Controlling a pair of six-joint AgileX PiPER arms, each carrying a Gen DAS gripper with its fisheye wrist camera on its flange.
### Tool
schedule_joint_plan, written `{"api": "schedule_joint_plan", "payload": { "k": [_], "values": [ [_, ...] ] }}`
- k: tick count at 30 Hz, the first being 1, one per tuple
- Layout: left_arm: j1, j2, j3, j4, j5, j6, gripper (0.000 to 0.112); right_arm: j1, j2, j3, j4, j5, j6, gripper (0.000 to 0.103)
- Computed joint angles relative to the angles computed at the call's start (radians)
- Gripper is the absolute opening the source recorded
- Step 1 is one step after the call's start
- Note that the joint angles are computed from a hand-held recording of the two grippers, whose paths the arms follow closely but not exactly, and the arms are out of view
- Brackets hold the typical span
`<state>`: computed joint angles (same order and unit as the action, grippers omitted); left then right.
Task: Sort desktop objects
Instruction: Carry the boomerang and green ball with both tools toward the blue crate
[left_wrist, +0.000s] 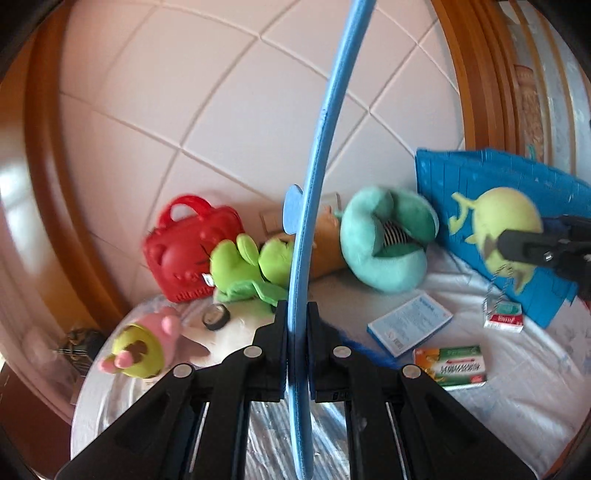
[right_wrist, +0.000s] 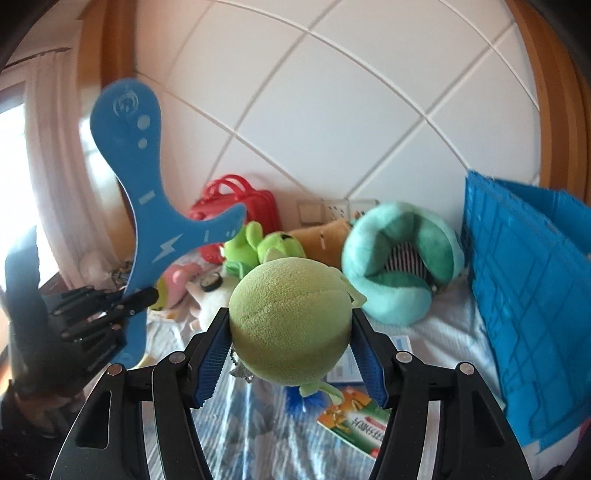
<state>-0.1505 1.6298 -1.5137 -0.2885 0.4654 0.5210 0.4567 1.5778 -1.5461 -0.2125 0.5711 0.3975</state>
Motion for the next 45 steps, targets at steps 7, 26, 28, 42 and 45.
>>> {"api": "schedule_joint_plan", "payload": {
  "k": [7, 26, 28, 42, 45],
  "values": [
    [-0.128, -0.136, 0.066, 0.398, -0.028, -0.456, 0.008, -0.058, -0.073, -0.013, 0.179, 0.015, -0.256, 0.063],
    [-0.292, -0.23, 0.056, 0.522, 0.004, -0.61, 0.008, -0.089, -0.261, 0.072, 0.06, 0.083, -0.159, 0.062],
    [-0.319, -0.222, 0.03, 0.515, 0.023, -0.603, 0.008, -0.098, -0.287, 0.089, 0.04, 0.092, -0.142, 0.062],
    [-0.659, 0.091, -0.441, 0.778, 0.17, -0.849, 0.008, -0.68, -0.356, -0.011, 0.622, 0.26, -0.736, 0.062],
    [-0.731, 0.234, -0.669, 0.789, 0.254, -0.846, 0.008, -0.886, -0.304, -0.091, 0.808, 0.343, -0.918, 0.062]
  ]
}}
